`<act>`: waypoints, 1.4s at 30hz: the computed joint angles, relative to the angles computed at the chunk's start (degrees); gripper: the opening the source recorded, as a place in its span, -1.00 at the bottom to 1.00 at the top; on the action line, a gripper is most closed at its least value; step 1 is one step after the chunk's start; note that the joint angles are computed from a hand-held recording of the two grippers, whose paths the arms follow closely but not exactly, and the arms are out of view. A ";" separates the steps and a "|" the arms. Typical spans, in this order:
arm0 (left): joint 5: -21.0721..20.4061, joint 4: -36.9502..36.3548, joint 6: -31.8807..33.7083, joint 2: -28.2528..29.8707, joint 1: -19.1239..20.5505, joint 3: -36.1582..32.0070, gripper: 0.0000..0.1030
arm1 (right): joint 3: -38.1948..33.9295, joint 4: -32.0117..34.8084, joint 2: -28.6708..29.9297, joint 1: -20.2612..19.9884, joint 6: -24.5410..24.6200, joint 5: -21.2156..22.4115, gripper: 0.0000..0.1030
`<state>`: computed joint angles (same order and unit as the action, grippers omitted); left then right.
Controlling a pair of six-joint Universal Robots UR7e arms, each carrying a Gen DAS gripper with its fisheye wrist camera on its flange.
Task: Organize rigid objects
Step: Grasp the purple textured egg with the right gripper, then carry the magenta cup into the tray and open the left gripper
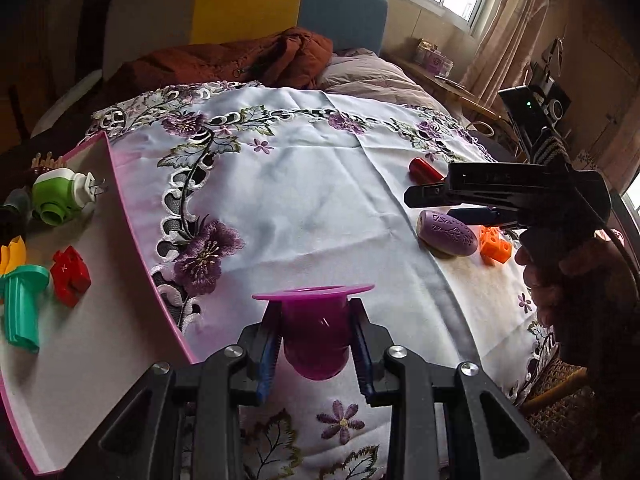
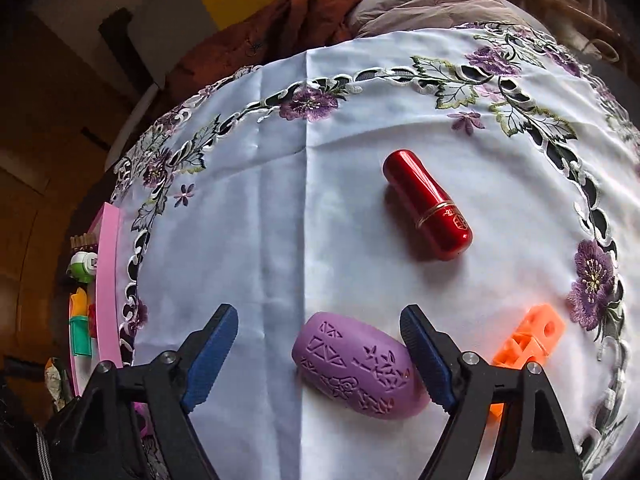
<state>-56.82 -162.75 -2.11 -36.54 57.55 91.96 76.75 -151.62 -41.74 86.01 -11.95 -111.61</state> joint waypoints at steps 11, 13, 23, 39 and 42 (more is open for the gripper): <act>-0.35 -2.21 -1.35 -3.00 -0.06 3.24 -0.38 | -1.02 2.05 1.33 1.68 -3.66 -7.37 0.69; -0.55 -2.58 -1.48 -3.35 -0.04 3.53 -0.38 | -0.73 2.84 1.22 2.03 -4.51 -8.26 0.70; -0.74 -4.56 -1.15 -4.10 -0.21 4.63 -0.38 | 0.65 -3.34 2.91 3.59 -11.41 -15.32 -0.15; 3.72 -7.37 -5.19 -8.43 0.90 7.84 -0.38 | -0.09 -6.96 5.25 3.88 -15.31 -12.66 -0.14; 5.15 -8.01 -7.21 -10.81 1.75 9.64 -0.38 | -0.18 -7.27 5.35 3.97 -15.84 -13.01 -0.14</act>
